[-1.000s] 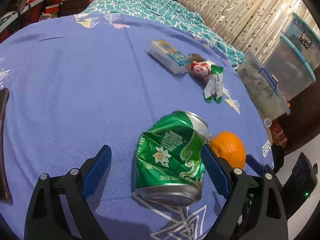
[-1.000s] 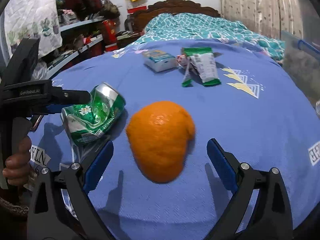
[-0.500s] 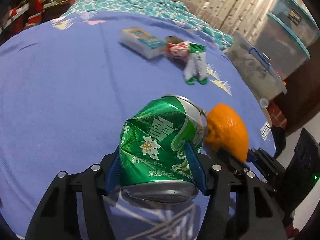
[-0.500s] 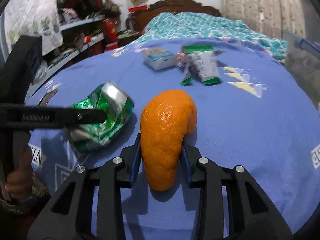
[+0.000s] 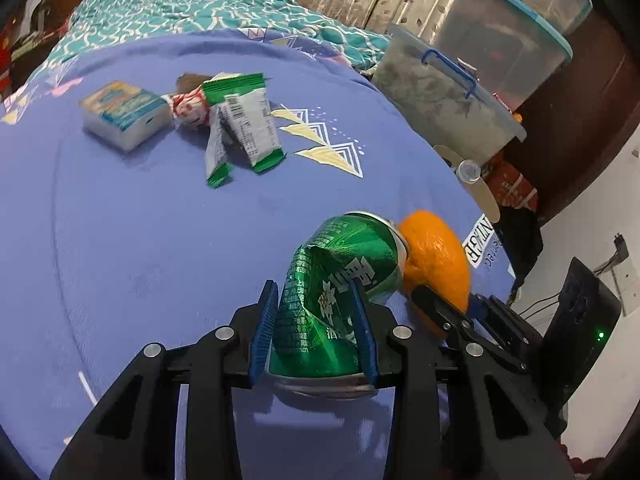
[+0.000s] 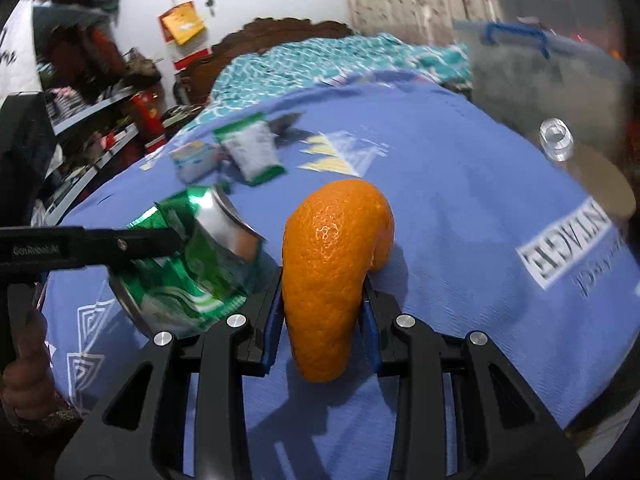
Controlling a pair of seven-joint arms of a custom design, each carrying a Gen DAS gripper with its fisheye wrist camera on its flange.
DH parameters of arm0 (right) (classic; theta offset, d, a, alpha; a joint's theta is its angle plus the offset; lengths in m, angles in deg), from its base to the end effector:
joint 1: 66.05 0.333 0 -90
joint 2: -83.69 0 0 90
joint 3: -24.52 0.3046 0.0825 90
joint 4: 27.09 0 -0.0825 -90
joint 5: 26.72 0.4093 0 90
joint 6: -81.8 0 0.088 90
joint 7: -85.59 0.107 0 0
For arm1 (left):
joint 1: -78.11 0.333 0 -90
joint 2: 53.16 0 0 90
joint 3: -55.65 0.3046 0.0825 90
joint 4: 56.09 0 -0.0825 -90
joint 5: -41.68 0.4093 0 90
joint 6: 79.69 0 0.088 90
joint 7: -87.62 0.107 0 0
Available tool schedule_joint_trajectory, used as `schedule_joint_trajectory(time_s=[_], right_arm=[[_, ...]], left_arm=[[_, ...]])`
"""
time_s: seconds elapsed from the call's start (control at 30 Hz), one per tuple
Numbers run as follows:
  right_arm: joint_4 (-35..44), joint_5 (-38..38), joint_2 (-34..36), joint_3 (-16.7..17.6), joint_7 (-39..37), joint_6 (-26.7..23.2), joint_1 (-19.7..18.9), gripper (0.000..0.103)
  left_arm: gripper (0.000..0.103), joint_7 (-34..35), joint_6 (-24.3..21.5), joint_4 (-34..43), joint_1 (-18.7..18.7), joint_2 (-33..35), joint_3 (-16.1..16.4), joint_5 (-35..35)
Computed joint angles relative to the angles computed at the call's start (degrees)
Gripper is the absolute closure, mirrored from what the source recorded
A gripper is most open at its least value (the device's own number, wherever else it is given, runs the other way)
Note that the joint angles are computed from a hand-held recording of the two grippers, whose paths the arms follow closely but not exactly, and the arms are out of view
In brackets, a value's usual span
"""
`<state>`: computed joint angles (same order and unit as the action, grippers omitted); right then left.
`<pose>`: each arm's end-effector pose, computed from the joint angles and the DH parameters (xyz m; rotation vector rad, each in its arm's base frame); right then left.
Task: Collect trash
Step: 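Carry the soda can and orange peel to the beige bin with both tools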
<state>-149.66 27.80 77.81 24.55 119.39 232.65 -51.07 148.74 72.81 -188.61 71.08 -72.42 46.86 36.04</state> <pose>0.5672 0.1312 0.4859 -1.9816 1.1369 -0.2547 0.5020 -0.1452 0.5326 -2.2094 1.6468 -0.9147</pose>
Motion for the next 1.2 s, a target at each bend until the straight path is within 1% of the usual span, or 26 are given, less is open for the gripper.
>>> schedule_joint_trajectory(time_s=[0.03, 0.1, 0.17, 0.2, 0.27, 0.33, 0.4, 0.43, 0.47, 0.6, 0.63, 0.67, 0.7, 0.73, 0.8, 0.83, 0.87, 0.93, 1.07, 1.2], right_arm=[[0.0, 0.1, 0.1, -0.2, 0.1, -0.3, -0.2, 0.066], [0.5, 0.8, 0.8, -0.6, -0.2, -0.9, -0.6, 0.06], [0.9, 2.2, 1.3, -0.8, -0.6, -1.4, -1.1, 0.051], [1.1, 2.9, 1.4, -0.8, -1.0, -1.6, -1.3, 0.048], [0.9, 4.8, 1.2, -0.5, -2.5, -0.4, -1.4, 0.03], [0.2, 7.3, 0.6, -0.2, -5.1, 2.1, -1.1, 0.023], [-0.2, 9.3, 0.1, -0.2, -7.3, 3.5, -0.8, 0.02], [-0.4, 10.0, -0.2, -0.3, -8.3, 4.1, -0.7, 0.019], [-0.6, 10.7, -0.4, -0.4, -9.2, 4.2, -0.5, 0.018], [-1.3, 11.9, -1.0, -0.7, -11.5, 3.3, -0.2, 0.016], [-1.2, 11.5, -0.8, -0.7, -11.2, 3.3, -0.2, 0.016], [-1.1, 11.2, -0.6, -0.6, -11.0, 3.0, -0.2, 0.016], [-1.1, 11.3, -0.6, -0.6, -11.0, 2.9, -0.2, 0.016], [-1.0, 11.4, -0.4, -0.6, -11.0, 2.7, -0.2, 0.018], [-0.7, 10.9, 0.2, -0.5, -11.1, 2.1, -0.3, 0.04], [-0.3, 9.4, 0.7, -0.4, -10.2, 1.1, -0.5, 0.054], [0.2, 9.6, 1.2, -0.7, -10.3, -0.7, -0.7, 0.061], [0.8, 11.1, 1.6, -0.8, -10.8, -2.1, -1.3, 0.065], [1.8, 13.8, 2.5, -0.6, -12.1, 0.8, -2.2, 0.068], [4.9, 15.4, 4.7, -1.0, -12.2, 3.5, -4.0, 0.069]], left_arm=[[0.068, -1.3, -0.7, 0.6, 0.9, 0.5, -0.8, 1.7], [0.058, -2.1, -2.2, 1.6, 1.2, 1.4, -1.0, 2.7], [0.041, -2.9, -3.3, 1.8, 1.4, 1.9, -0.9, 3.1], [0.038, -3.5, -3.6, 1.8, 1.6, 2.0, -1.0, 3.6], [0.032, -4.3, -4.4, 1.9, 1.9, 2.1, -1.2, 4.7], [0.028, -4.6, -5.0, 1.8, 1.9, 2.1, -0.9, 4.9], [0.022, -4.7, -5.7, 1.9, 1.7, 2.4, -0.6, 4.5], [0.014, -5.1, -6.2, 2.1, 1.8, 2.5, -0.5, 4.2], [0.011, -5.0, -6.2, 1.9, 1.6, 2.5, -0.4, 3.8], [0.012, -4.8, -6.1, 2.1, 1.5, 2.8, -1.2, 5.5], [0.015, -5.2, -6.0, 2.1, 1.6, 2.8, -1.5, 6.3], [0.024, -5.8, -5.9, 2.2, 1.7, 2.9, -1.7, 6.9], [0.028, -6.2, -5.8, 2.3, 1.8, 3.0, -1.9, 7.6], [0.042, -5.6, -5.5, 2.4, 1.4, 3.2, -1.6, 7.0], [0.042, -5.4, -5.2, 3.0, 1.0, 3.9, -1.5, 6.7], [0.042, -5.4, -5.0, 3.6, 0.9, 4.6, -1.7, 6.9], [0.042, -5.1, -4.9, 4.2, 0.7, 5.2, -1.7, 6.8], [0.043, -3.1, -5.1, 6.8, -0.2, 7.7, -1.4, 5.3], [0.044, 1.1, -5.7, 13.6, -1.4, 13.7, -1.1, 1.7], [0.044, 4.7, -6.2, 24.3, -2.1, 22.3, -1.8, 0.3]])
